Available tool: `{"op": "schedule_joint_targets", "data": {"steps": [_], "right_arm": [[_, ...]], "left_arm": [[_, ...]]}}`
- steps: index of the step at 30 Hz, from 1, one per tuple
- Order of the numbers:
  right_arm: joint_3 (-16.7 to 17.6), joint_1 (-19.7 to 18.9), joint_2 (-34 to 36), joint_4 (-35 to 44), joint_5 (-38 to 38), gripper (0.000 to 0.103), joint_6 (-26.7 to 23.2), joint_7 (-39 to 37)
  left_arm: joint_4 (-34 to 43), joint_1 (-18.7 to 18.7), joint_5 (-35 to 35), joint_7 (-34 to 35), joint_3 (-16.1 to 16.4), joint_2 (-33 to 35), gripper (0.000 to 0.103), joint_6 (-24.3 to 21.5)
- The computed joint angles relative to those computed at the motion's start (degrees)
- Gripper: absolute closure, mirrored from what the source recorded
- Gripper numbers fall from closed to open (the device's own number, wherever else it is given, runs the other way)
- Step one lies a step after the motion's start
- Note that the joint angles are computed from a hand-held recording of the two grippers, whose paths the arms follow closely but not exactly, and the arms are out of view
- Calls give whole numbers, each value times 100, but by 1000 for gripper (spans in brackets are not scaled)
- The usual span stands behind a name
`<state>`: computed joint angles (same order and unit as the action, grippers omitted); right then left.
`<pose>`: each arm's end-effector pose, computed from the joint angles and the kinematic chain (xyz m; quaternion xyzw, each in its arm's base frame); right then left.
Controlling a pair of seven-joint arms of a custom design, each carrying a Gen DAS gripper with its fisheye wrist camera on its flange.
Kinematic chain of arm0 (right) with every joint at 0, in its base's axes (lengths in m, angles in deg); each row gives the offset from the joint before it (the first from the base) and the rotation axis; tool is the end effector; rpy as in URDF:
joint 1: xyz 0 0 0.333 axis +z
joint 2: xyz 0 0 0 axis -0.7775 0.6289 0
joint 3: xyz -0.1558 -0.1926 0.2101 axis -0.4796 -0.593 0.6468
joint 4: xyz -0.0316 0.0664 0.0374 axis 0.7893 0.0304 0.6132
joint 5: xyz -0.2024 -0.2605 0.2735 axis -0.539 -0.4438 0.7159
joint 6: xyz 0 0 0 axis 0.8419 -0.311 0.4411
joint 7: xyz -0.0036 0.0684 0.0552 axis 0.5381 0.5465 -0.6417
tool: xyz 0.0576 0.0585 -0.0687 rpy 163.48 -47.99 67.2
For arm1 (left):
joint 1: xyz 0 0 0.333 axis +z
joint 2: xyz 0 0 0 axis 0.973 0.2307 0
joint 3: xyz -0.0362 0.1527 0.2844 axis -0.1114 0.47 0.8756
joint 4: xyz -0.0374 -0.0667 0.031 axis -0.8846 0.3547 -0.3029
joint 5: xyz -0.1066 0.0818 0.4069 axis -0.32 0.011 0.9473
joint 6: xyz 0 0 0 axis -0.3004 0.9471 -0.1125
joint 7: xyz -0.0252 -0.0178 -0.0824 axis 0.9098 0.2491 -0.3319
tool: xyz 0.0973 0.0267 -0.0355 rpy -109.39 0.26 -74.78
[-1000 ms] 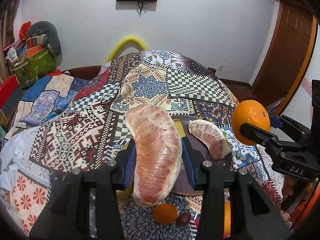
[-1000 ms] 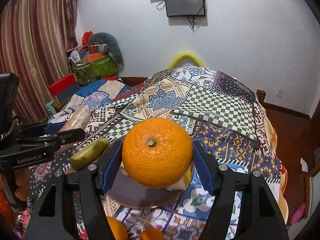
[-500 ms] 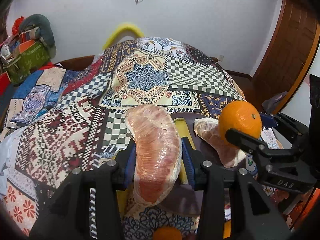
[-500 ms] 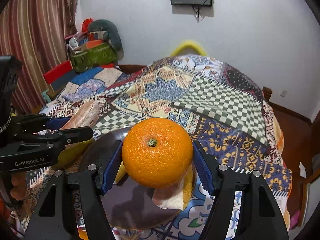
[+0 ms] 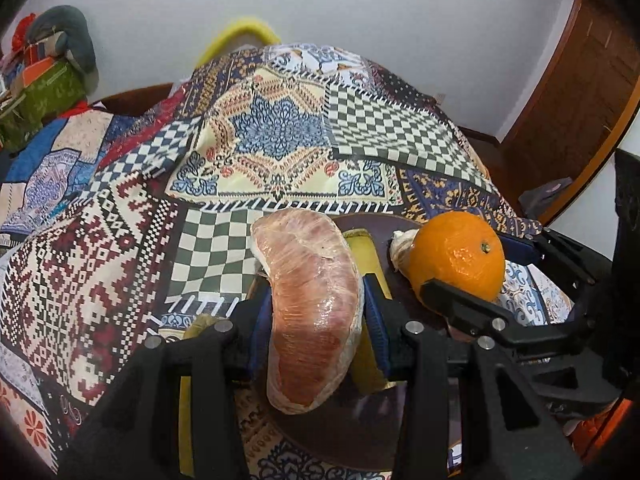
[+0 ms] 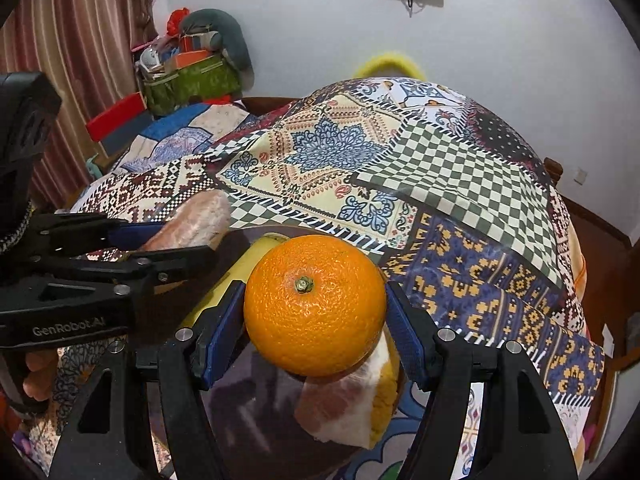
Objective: Organize fruits
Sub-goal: 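Lower the orange onto the plate with the right tool while the left tool releases the pomelo segment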
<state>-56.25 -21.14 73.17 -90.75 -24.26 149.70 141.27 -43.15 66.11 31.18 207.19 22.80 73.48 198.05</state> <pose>0.6296 0.3589 0.3768 -0.6228 0.6925 -0.2372 0.2763 0.7675 -0.3047 0.3486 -0.3979 0.8591 -0.3188 0.0448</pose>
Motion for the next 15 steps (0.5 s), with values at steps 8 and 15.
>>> {"op": "schedule_joint_targets", "data": {"steps": [8,15], "right_arm": [[11,-4,21,6,37,36,-14,-114],[120,-74,54,7,264,36,-18,-340]], "left_arm": [[97,-32,86,-175,64,86,60,-189],[98,11,91,-280,68,80,60,-311]]}}
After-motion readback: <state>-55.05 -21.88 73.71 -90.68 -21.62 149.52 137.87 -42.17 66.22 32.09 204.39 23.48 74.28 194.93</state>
